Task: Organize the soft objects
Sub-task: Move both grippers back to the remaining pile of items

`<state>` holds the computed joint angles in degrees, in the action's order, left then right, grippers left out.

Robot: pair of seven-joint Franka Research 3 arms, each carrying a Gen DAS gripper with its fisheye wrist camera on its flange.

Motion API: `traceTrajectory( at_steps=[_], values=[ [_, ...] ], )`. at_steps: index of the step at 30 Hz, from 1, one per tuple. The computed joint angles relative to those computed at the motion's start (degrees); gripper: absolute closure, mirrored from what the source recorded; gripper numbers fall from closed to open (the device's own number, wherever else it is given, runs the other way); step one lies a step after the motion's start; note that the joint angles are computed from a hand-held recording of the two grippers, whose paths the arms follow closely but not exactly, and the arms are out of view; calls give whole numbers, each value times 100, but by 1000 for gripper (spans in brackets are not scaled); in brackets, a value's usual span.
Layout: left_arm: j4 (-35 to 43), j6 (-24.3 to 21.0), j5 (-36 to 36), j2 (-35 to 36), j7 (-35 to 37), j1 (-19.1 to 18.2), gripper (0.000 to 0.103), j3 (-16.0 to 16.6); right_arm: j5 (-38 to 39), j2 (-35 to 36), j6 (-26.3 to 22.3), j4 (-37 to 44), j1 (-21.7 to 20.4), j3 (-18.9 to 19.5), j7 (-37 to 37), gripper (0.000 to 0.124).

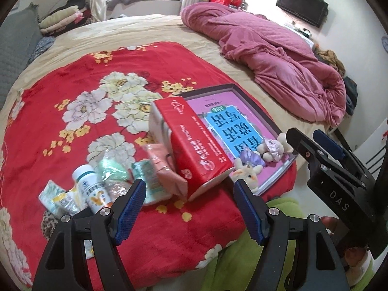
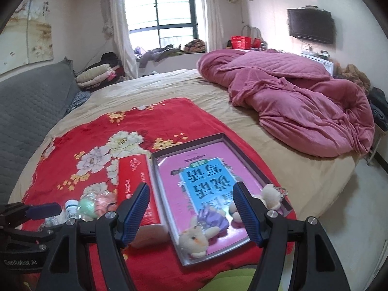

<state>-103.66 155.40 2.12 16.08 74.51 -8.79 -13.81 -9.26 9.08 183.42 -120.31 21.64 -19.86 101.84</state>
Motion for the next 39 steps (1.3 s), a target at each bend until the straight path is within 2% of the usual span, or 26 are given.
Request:
traceTrajectory(
  at_steps=[4,5,9,11,15,17,21,22,27,29,31,33,35,39],
  values=[
    [-387,175,-146,-297,-52,132,27,48,2,-99,14,-86,-62,217,-179,54],
    [-513,220,-114,-403,-134,152,27,108,-57,-100,11,-84,6,170,-151,54],
    [-889,405,-257,-704,-169,303,27,187,86,-145,-3,-109,-218,589,-428,54],
    [-1094,469,-296,-878,-220,374,27,258,-41,-161,7,-127,-70,489,-381,54],
    [-1430,593,-366,-1134,-323,483,27,383,208,-181,-51,-131,-326,925,-735,54],
    [-1592,635,-353,-1250,-388,522,27,443,114,-175,-64,-123,-222,855,-702,54],
    [-1883,717,-490,-1442,-402,592,27,523,199,-160,-132,-93,-289,1078,-885,54],
    [-1935,721,-520,-1477,-394,600,27,539,92,-160,-138,-93,-177,984,-799,54],
    [-2149,772,-566,-1615,-387,614,27,605,-69,-177,-163,-102,-85,1025,-786,54],
    [-2241,792,-609,-1671,-346,623,27,634,119,-178,-199,-98,-254,1278,-1016,54],
    [-2289,795,-613,-1705,-356,622,27,654,-19,-164,-225,-81,-133,1185,-939,54],
    [-2361,811,-695,-1735,-269,623,27,678,9,-146,-248,-78,-166,1265,-1004,54],
    [-2417,801,-687,-1747,-250,621,27,689,136,-122,-283,-64,-243,1398,-1150,54],
    [-2414,637,-912,-1652,-66,607,27,690,98,-48,-328,-49,-179,1408,-1250,54]
  ],
)
